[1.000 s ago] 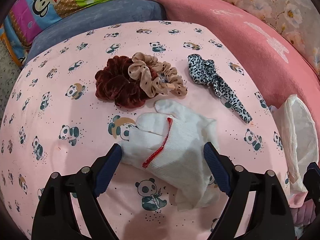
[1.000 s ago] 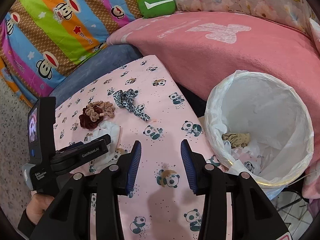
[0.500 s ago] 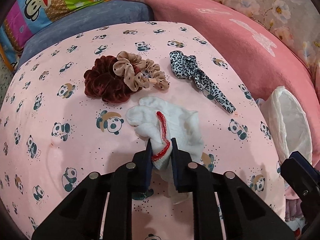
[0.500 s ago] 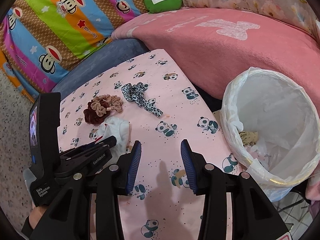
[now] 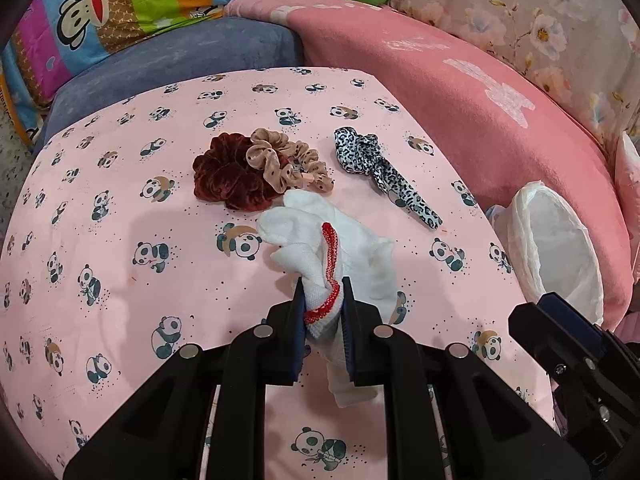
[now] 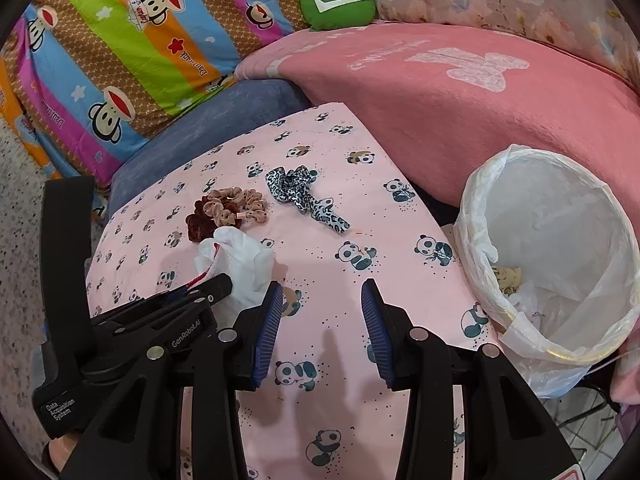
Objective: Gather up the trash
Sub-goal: 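Grasp the leopard-print scrunchie with the right tool while the left tool holds the white sock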
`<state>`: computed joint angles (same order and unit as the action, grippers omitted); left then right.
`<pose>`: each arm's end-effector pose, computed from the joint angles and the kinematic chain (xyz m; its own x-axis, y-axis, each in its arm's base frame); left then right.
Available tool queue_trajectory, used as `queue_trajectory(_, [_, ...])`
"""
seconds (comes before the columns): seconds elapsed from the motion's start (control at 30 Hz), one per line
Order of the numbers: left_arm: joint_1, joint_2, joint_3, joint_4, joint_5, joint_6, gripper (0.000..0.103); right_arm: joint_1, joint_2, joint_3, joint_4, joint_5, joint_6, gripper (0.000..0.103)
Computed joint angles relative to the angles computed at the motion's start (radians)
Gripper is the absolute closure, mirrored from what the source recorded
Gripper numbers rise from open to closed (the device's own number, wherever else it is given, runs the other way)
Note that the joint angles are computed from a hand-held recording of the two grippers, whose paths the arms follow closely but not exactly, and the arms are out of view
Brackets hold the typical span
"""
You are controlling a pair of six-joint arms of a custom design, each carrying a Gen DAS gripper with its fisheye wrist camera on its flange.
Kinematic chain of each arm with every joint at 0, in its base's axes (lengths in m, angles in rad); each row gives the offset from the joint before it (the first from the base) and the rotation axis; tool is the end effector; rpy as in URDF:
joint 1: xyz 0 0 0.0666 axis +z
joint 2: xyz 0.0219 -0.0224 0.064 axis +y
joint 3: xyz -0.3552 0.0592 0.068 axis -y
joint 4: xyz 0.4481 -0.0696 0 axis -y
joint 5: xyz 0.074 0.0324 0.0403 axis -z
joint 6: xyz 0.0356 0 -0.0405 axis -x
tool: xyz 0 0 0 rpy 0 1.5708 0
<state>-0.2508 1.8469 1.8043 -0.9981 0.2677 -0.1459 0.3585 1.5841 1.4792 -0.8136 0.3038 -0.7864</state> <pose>0.6625 -0.1799 0.3412 -0.7733 0.3428 -0.5334 0.4865 0.8603 -0.1523 0.5710 0.2022 0.3520 -0.6423 0.4806 -0.5971 0.4103 0.8736 0.2617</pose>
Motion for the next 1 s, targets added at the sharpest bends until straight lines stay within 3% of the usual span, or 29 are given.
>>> queue_trajectory(0.43, [0.045, 0.0, 0.031, 0.021, 0.012, 0.009, 0.088, -0.016, 0.064, 0.077, 0.004, -0.028, 0.007, 0.06])
queue_trajectory(1.0, [0.069, 0.133, 0.207, -0.009, 0.008, 0.021, 0.088, -0.115, 0.345, 0.38, -0.054, -0.128, 0.066, 0.061])
